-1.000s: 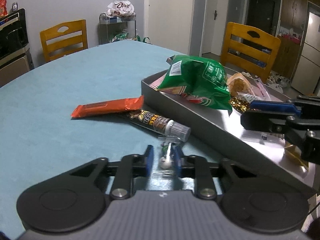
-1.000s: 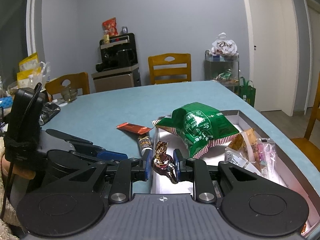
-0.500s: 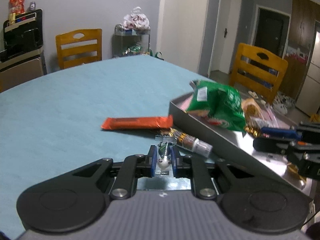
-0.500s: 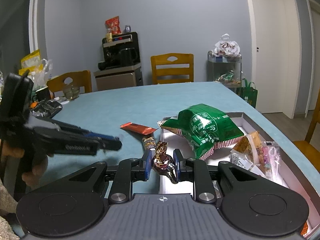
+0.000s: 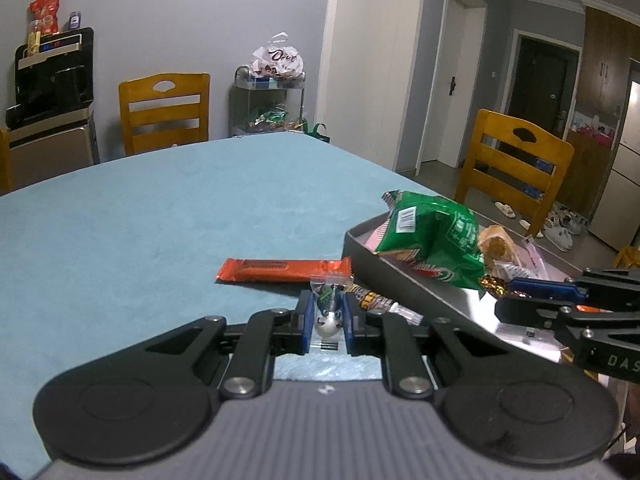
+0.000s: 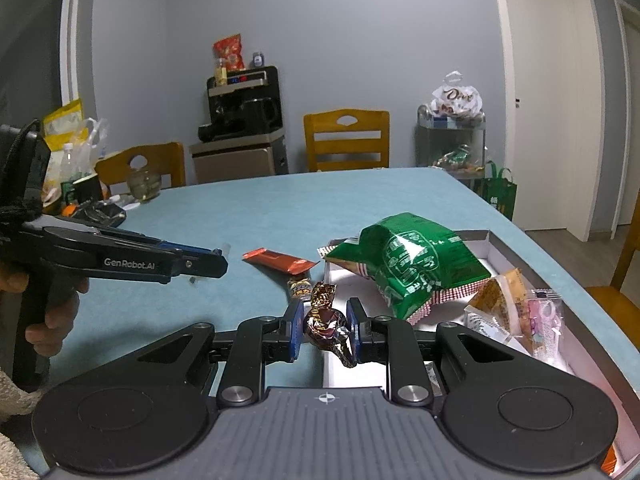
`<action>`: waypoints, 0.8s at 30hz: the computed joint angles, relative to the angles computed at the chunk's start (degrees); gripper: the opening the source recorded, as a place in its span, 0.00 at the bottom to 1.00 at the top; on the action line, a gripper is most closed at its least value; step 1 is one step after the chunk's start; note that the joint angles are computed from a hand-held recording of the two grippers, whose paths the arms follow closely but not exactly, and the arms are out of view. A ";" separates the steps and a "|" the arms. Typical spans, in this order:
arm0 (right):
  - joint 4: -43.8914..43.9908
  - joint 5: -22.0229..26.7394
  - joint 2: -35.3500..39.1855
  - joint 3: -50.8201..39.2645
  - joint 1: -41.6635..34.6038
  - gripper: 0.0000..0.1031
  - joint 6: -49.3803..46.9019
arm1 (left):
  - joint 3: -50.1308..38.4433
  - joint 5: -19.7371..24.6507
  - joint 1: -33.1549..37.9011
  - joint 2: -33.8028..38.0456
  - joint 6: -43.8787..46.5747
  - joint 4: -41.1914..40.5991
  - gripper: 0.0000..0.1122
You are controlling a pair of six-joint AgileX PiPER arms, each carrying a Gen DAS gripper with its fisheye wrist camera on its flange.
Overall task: Organize snacks
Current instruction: 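Carry the clear candy in the left tool while the right carries the gold candy over the box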
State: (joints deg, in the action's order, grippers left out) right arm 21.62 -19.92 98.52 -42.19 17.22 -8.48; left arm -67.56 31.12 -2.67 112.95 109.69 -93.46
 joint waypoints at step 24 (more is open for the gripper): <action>-11.32 -3.56 -3.58 7.33 -9.78 0.24 10.31 | -1.12 1.01 -10.56 -1.12 -1.15 4.15 0.10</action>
